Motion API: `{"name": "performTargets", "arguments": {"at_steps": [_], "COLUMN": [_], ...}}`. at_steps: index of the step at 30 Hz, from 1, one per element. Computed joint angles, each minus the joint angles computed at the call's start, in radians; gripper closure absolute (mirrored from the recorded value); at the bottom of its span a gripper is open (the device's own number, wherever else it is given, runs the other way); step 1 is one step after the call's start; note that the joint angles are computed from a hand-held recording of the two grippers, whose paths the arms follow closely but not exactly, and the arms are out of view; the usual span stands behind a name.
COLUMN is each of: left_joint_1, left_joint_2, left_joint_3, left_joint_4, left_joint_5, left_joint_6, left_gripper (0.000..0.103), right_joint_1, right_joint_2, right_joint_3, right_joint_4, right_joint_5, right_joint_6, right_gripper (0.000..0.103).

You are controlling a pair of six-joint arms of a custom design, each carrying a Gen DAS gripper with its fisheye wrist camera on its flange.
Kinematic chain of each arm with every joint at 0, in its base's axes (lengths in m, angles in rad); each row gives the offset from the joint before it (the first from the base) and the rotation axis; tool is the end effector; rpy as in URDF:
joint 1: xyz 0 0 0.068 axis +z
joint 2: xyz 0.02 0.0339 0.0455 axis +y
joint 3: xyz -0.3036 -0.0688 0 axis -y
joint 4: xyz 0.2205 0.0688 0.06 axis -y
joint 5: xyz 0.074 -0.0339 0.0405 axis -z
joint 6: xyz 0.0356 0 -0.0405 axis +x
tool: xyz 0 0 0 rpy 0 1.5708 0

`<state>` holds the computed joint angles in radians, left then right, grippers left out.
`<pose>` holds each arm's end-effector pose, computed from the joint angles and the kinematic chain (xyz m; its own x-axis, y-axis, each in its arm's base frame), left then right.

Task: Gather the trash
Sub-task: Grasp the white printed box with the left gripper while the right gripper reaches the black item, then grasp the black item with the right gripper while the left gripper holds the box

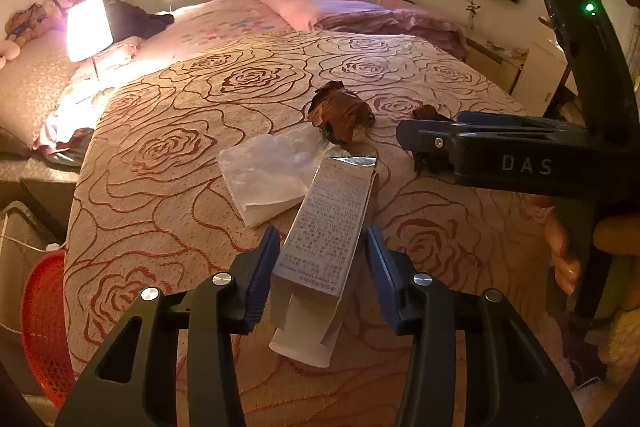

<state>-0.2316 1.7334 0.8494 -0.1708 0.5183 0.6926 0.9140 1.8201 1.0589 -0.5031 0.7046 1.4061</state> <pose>0.2949 -0.0877 0.1894 -0.3723 0.6577 -0.6549 0.8771 0.4800 -0.0166 0.2176 0.2445 0.2026 -0.5729 0.4878 -0.6587 0.4949 0.8465 0.1964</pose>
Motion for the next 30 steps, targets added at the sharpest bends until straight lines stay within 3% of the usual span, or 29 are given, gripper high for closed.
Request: {"name": "performTargets", "arguments": {"at_steps": [5,12,15,30], "left_joint_1": [0.014,0.046,0.066,0.236], "left_joint_2": [-0.011,-0.017,-0.023,-0.014], "left_joint_3": [-0.004,0.002,0.011,0.101], "left_joint_4": [-0.014,-0.032,-0.043,-0.124], "left_joint_5": [0.004,0.017,0.032,0.121], "left_joint_6": [0.004,0.005,0.006,0.0], "left_gripper": [0.062,0.063,0.063,0.066], "right_joint_1": [-0.007,-0.011,-0.011,0.028], "right_joint_2": [0.018,0.042,0.038,0.055], "right_joint_3": [-0.003,-0.003,-0.006,0.089], "right_joint_4": [0.016,0.035,0.04,-0.007], "right_joint_5": [-0.019,-0.035,-0.033,-0.004], "right_joint_6": [-0.018,-0.048,-0.053,-0.096], "right_gripper": [0.031,0.055,0.06,0.062]}}
